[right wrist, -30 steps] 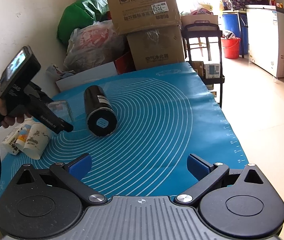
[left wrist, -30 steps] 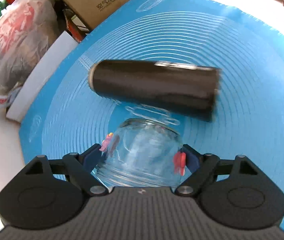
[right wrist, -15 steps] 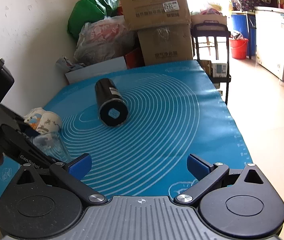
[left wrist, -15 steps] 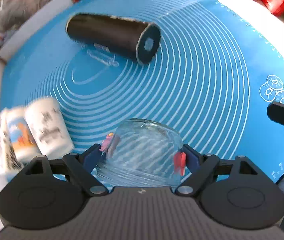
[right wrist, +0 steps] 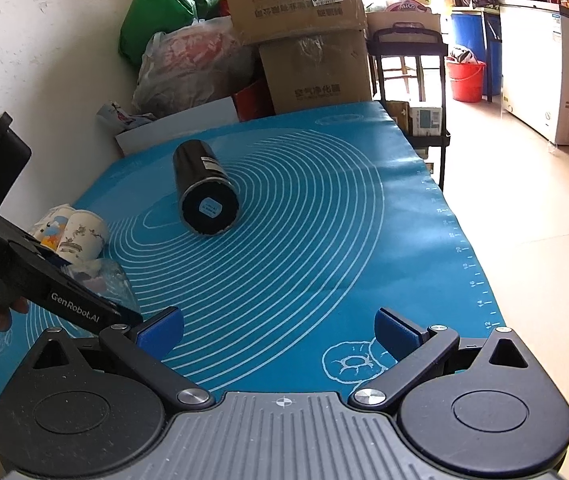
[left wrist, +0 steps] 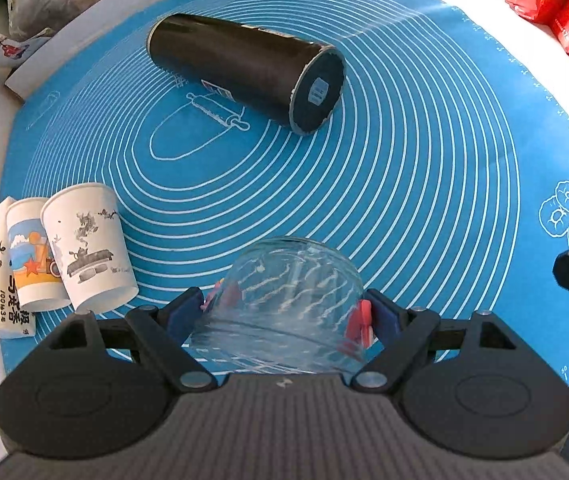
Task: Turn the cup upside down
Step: 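Lift the glass jar with the left gripper and rotate it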
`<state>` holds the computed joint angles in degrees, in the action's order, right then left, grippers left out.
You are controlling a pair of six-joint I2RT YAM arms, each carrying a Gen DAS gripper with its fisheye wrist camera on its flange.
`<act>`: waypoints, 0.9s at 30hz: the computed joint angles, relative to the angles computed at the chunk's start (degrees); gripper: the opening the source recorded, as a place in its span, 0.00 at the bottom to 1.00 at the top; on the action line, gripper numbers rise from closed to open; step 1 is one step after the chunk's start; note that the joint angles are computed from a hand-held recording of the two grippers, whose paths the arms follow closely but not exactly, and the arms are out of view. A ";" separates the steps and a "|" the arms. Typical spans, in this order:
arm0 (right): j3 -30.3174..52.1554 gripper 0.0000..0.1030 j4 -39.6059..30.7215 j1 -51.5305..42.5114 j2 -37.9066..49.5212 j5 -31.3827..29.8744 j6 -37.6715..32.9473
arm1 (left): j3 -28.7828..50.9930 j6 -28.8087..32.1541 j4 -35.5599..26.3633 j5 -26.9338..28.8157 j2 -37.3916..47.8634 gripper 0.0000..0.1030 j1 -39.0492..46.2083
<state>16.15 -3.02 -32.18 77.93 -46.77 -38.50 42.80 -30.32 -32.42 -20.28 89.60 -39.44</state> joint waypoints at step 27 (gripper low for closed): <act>-1.26 1.00 -2.96 1.87 -5.71 0.98 0.83 | -1.83 0.43 -0.09 -0.54 -5.92 0.86 0.16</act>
<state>14.88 -5.98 -30.31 72.22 -45.78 -37.67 40.98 -29.89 -32.52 -20.82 83.67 -39.28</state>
